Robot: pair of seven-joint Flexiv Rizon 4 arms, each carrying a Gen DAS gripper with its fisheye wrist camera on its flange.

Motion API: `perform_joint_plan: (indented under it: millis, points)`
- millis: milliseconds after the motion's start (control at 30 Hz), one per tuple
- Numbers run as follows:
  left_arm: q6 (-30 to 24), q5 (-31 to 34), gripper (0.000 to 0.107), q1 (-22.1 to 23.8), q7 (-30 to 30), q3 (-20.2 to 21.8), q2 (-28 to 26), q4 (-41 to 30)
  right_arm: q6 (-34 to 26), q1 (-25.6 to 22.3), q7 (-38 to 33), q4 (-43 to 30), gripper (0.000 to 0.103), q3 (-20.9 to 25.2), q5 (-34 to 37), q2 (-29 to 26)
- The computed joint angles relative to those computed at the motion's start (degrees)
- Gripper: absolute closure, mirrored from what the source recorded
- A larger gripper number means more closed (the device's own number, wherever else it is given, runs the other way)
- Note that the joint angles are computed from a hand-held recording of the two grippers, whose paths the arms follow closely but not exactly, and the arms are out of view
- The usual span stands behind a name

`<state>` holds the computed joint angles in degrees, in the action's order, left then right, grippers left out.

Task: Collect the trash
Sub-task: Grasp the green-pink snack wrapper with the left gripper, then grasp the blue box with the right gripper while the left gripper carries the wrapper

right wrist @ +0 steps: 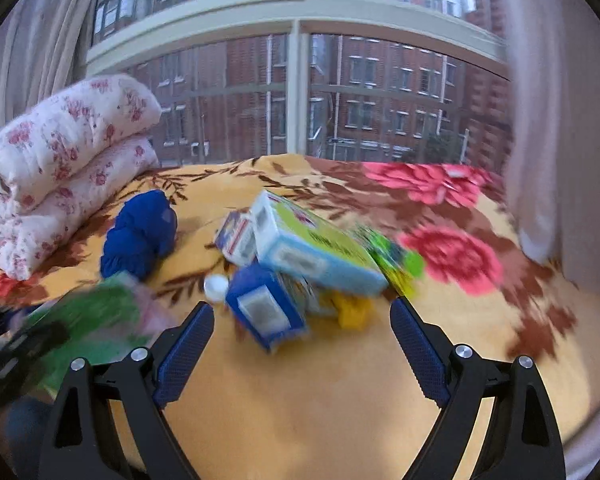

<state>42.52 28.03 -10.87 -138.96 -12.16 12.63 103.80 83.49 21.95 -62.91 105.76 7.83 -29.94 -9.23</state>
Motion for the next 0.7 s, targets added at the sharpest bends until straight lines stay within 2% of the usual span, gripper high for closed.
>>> perform_joint_plan:
  millis: [133, 167, 267, 300, 333, 400, 533, 600, 700]
  points:
    - [0.57, -0.66, 0.074, 0.17, 0.49, 0.74, 1.05, 1.1, -9.24, 4.47, 2.43, -9.81, 0.017, -2.82, -6.51, -6.58]
    - [0.9, -0.94, 0.077, 0.25, 0.56, 0.89, 1.37, 1.53, -13.4, 5.84, 2.35, -13.07, 0.018, -3.51, -8.21, -8.59]
    - [2.78, -2.31, 0.084, 0.69, 0.72, 1.6, 2.5, 3.18, -19.82, 8.19, 2.79, -17.13, 0.02, -5.2, -12.43, -11.4]
    - [3.18, -2.52, 0.086, 0.96, 0.84, 1.58, 2.76, 3.47, -21.51, 8.77, 3.2, -17.82, 0.024, -5.78, -13.92, -11.99]
    - [3.69, -2.91, 0.086, 1.22, 0.86, 1.67, 3.06, 3.85, -22.12, 8.88, 3.56, -18.02, 0.036, -5.93, -14.62, -12.29]
    - [4.34, -3.52, 0.088, 1.69, 1.56, 1.61, 3.36, 4.18, -23.87, 9.11, 4.55, -19.39, 0.052, -6.28, -15.24, -13.16]
    - [5.5, -4.36, 0.089, 2.45, 2.58, 1.41, 3.93, 4.84, -23.71, 8.36, 5.46, -19.93, 0.062, -5.76, -14.6, -12.72]
    - [5.82, -4.51, 0.09, 2.84, 3.12, 1.24, 4.16, 4.95, -22.4, 7.05, 3.95, -19.57, 0.065, -4.19, -11.76, -11.67]
    - [6.23, -4.88, 0.091, 3.28, 3.98, 1.02, 4.2, 4.72, -19.31, 6.57, 5.58, -17.61, 0.071, -4.77, -13.08, -9.41]
